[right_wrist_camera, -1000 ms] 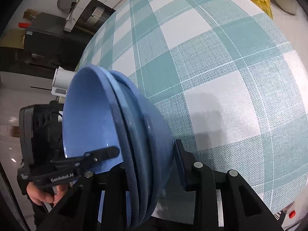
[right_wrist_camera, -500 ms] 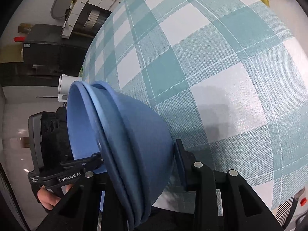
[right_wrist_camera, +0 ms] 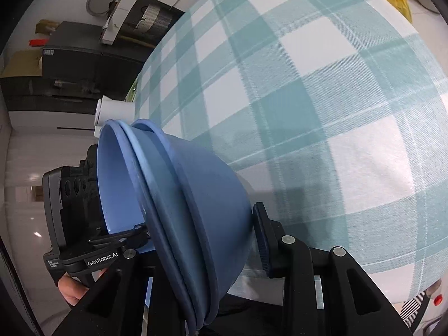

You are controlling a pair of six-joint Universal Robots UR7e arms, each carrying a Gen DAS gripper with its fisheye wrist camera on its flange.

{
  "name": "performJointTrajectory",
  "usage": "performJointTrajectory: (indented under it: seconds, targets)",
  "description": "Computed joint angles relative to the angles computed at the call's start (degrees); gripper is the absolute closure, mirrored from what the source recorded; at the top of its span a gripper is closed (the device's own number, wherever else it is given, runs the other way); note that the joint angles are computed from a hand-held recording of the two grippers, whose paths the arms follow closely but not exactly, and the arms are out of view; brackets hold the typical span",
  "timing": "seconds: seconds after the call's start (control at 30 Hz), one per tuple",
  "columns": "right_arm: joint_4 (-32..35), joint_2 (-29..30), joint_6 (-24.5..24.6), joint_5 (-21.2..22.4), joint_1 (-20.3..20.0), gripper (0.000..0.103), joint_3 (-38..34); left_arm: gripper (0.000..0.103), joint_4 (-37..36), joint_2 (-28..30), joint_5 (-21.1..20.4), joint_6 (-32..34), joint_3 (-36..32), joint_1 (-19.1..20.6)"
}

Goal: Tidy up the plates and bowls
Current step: 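Lift and carry the bowl stack with both grippers over the cream plate stack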

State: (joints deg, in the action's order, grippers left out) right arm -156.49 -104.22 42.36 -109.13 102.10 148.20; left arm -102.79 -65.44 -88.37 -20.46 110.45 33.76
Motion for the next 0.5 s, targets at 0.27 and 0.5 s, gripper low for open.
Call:
performJointTrajectory:
  seconds: [0.27, 0.5]
  targets:
    - [-1.9, 9.58, 0.42, 1.33, 3.76, 0.074, -5.49, 0.082, 2.26, -4.23, 2.45, -2.12, -0.8, 2.61]
    - [-2.05, 16.96, 0.49, 2.04, 6.69, 0.074, -10.34, 0.082, 4.37, -8.73, 4.55, -3.64, -0.54, 4.48]
